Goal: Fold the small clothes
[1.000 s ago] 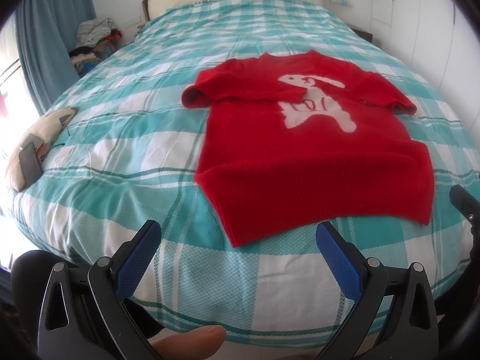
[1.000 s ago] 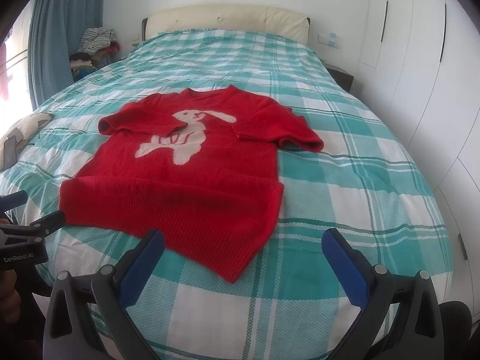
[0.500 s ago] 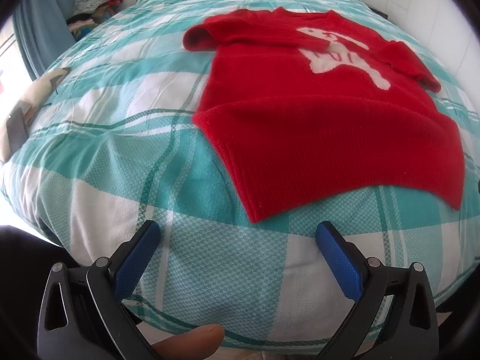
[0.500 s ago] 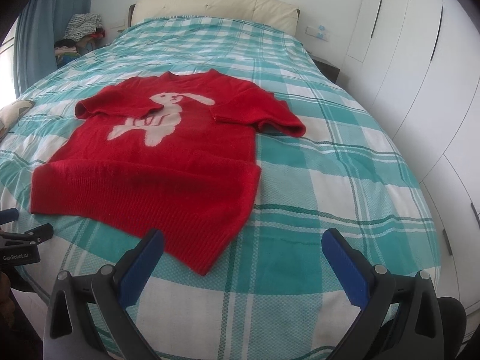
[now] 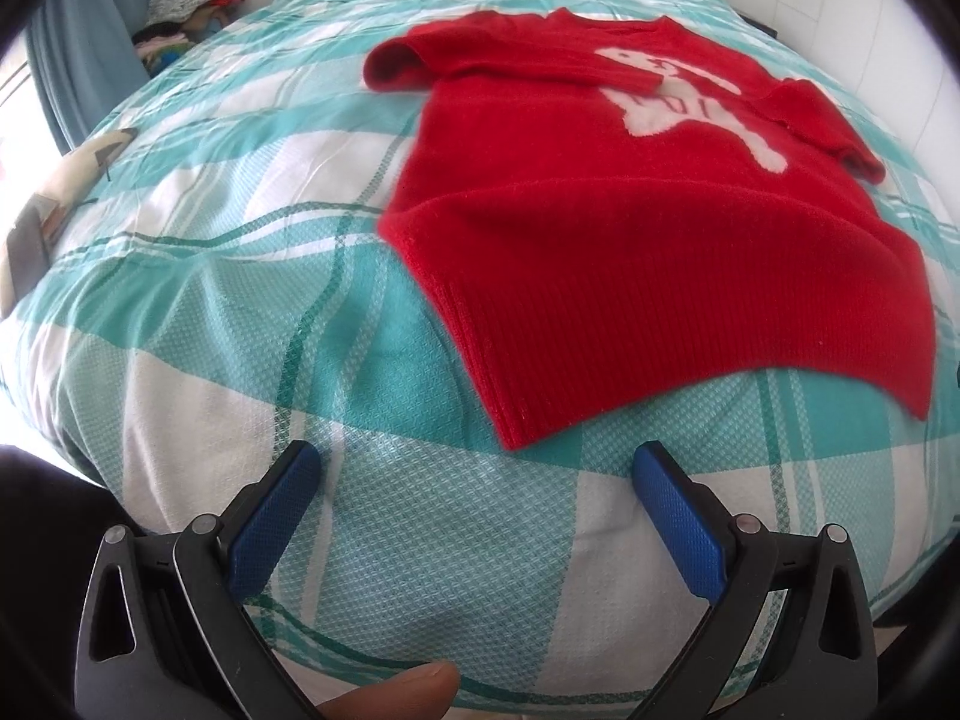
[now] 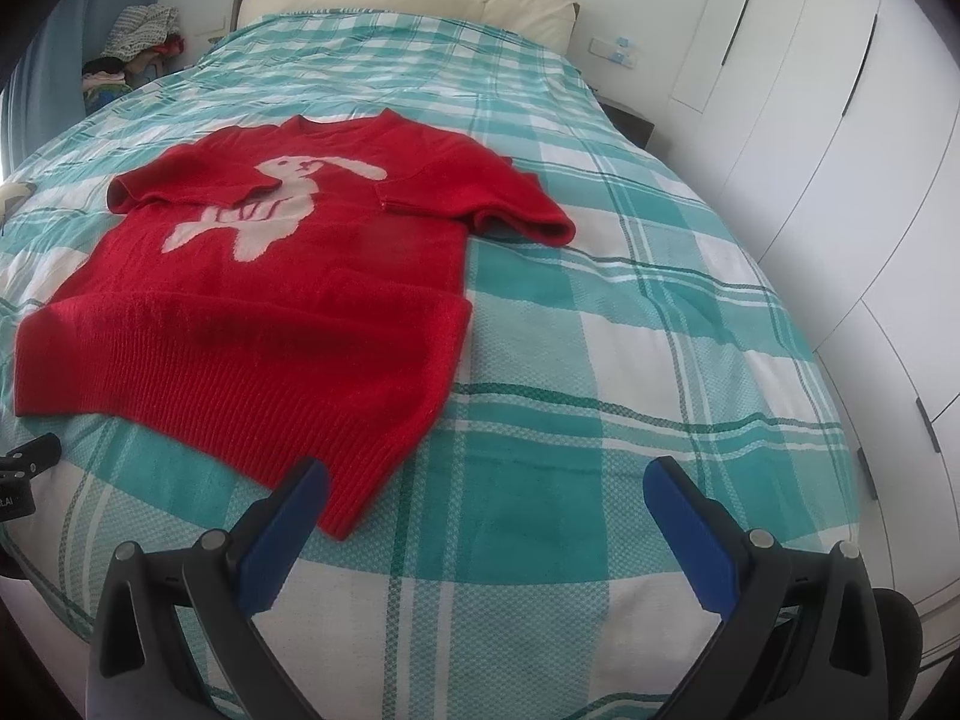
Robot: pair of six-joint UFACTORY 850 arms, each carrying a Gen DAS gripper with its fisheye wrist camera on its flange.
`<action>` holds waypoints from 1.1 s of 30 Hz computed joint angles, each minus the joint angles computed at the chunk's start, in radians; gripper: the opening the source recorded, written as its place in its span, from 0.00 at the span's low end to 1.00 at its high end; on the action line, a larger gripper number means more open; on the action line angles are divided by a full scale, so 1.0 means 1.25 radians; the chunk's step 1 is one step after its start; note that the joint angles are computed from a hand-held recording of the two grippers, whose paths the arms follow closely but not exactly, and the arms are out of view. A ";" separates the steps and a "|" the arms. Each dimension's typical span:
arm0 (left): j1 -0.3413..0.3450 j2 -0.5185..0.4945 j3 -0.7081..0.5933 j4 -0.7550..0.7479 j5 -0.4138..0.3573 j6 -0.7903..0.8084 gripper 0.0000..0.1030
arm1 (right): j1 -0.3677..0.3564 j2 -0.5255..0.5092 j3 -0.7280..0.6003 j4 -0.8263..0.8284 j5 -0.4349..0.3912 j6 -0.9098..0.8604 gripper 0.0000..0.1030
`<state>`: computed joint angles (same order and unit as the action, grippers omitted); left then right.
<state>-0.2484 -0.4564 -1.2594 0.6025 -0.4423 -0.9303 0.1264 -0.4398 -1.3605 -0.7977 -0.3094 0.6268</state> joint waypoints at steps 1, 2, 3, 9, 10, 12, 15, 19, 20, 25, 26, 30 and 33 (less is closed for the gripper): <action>0.001 0.000 0.000 -0.006 0.001 0.007 1.00 | 0.001 0.000 -0.001 -0.008 -0.004 0.007 1.00; 0.003 0.000 0.000 -0.015 0.004 0.015 1.00 | 0.002 0.000 -0.001 -0.012 -0.006 0.010 1.00; 0.005 0.000 -0.001 -0.028 0.006 0.026 1.00 | 0.002 0.000 -0.001 -0.010 -0.006 0.008 1.00; 0.009 0.001 0.000 -0.054 0.018 0.051 1.00 | 0.003 0.000 -0.001 -0.022 -0.007 0.018 1.00; 0.008 0.001 0.000 -0.049 0.018 0.047 1.00 | 0.003 0.001 -0.002 -0.025 -0.009 0.021 1.00; 0.008 0.000 0.000 -0.047 0.019 0.045 1.00 | 0.004 0.002 -0.001 -0.028 -0.010 0.023 1.00; 0.008 0.000 0.000 -0.042 0.020 0.041 1.00 | 0.003 0.002 -0.001 -0.026 -0.010 0.021 1.00; 0.007 0.001 0.002 -0.037 0.021 0.037 1.00 | 0.002 0.002 -0.003 -0.010 -0.010 0.006 1.00; 0.008 0.002 0.003 -0.037 0.021 0.037 1.00 | 0.001 0.002 -0.003 -0.008 -0.010 0.005 1.00; 0.007 0.003 0.005 -0.029 0.025 0.031 1.00 | 0.000 0.000 -0.003 -0.004 -0.009 0.002 1.00; 0.007 0.004 0.007 -0.029 0.026 0.032 1.00 | 0.000 -0.001 -0.003 -0.004 -0.009 0.002 1.00; 0.007 0.005 0.008 -0.028 0.027 0.030 1.00 | 0.000 -0.001 -0.001 -0.008 -0.008 0.006 1.00; 0.007 0.005 0.008 -0.027 0.028 0.029 1.00 | 0.000 0.000 -0.001 -0.011 -0.008 0.009 1.00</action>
<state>-0.2399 -0.4502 -1.2497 0.5686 -0.4073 -0.8936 0.1270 -0.4404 -1.3617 -0.8109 -0.3190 0.6375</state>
